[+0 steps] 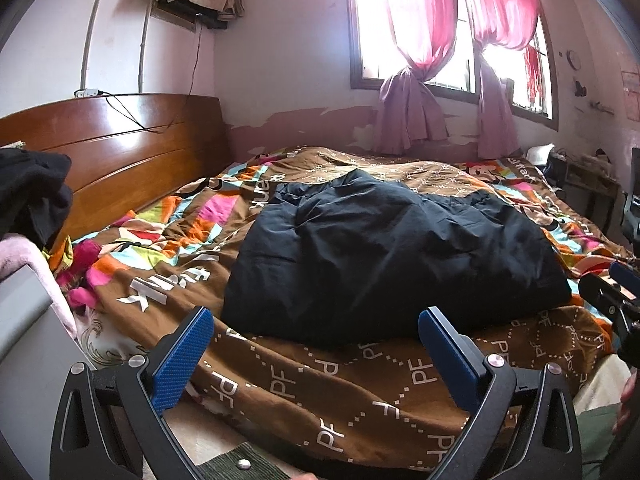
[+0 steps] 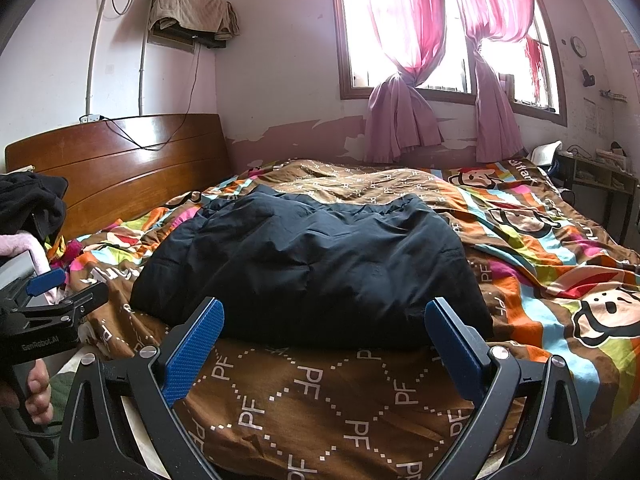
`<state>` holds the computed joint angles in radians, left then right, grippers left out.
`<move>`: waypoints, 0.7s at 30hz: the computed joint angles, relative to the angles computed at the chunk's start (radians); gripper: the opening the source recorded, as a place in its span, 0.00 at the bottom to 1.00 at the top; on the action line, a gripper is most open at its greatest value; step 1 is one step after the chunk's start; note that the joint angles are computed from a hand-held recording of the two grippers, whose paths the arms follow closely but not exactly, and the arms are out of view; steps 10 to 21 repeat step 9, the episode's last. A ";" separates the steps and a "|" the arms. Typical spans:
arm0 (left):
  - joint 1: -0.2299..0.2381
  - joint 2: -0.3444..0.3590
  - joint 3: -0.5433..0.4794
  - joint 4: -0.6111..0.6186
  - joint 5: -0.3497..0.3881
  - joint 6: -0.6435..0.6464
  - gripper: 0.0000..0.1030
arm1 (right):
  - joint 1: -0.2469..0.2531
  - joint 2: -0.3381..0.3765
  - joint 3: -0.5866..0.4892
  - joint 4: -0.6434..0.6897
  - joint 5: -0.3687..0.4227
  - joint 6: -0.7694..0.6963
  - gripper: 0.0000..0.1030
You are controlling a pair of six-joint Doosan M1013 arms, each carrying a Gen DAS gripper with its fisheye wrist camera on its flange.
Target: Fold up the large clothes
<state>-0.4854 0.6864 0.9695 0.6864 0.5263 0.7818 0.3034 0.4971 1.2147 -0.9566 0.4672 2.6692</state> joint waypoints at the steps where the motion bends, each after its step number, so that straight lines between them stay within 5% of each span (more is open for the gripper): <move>1: -0.001 0.000 0.000 0.002 -0.002 0.003 1.00 | 0.000 -0.001 0.001 0.001 -0.001 -0.001 0.96; 21: -0.002 0.000 0.003 0.000 -0.011 0.023 1.00 | 0.001 0.000 -0.001 0.001 0.003 0.002 0.96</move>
